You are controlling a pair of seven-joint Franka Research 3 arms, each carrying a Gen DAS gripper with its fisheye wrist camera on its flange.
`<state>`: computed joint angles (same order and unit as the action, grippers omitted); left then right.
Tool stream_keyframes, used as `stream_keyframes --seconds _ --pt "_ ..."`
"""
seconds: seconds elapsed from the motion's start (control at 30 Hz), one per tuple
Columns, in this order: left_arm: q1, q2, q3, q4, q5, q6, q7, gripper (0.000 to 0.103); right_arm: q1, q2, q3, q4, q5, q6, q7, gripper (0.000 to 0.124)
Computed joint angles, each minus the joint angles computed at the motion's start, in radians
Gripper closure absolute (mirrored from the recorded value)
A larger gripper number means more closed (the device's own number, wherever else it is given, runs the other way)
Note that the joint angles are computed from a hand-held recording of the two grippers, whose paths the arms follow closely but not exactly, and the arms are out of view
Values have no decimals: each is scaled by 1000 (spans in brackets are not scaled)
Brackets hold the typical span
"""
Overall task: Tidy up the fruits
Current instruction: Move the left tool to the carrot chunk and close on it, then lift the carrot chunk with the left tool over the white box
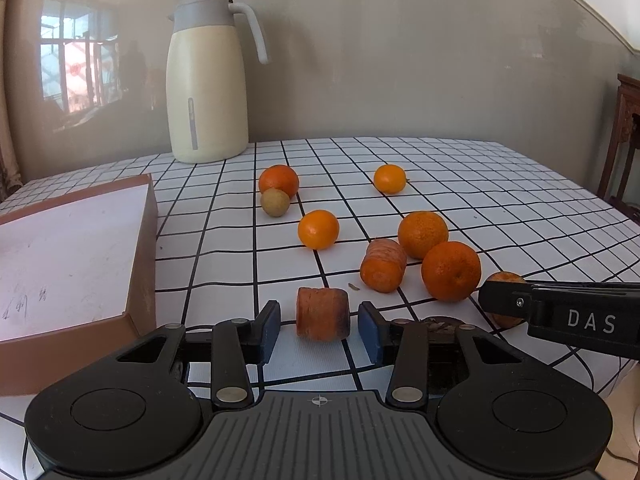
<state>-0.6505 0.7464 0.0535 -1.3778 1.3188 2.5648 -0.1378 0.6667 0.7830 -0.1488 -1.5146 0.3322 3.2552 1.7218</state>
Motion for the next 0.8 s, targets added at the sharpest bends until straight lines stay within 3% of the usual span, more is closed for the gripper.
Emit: stream_keyframes --seconds 0.23,0.3,0.43,0.63,0.8 --pt "-4 9 7 11 6 -1 -9 61 36 22 -46 28 -9 -16 11 99" --pt "-5 10 7 13 12 5 -5 71 37 20 -48 23 -10 -12 15 99" --pt "-7 10 8 11 19 8 -13 74 51 12 -65 4 -6 3 20 100" --pt "-7 -12 13 -20 50 26 -69 74 39 -10 -43 -33 20 59 -3 100" --pt "-5 -54 9 -71 111 25 -129 74 -9 -32 34 -53 45 114 -68 100"
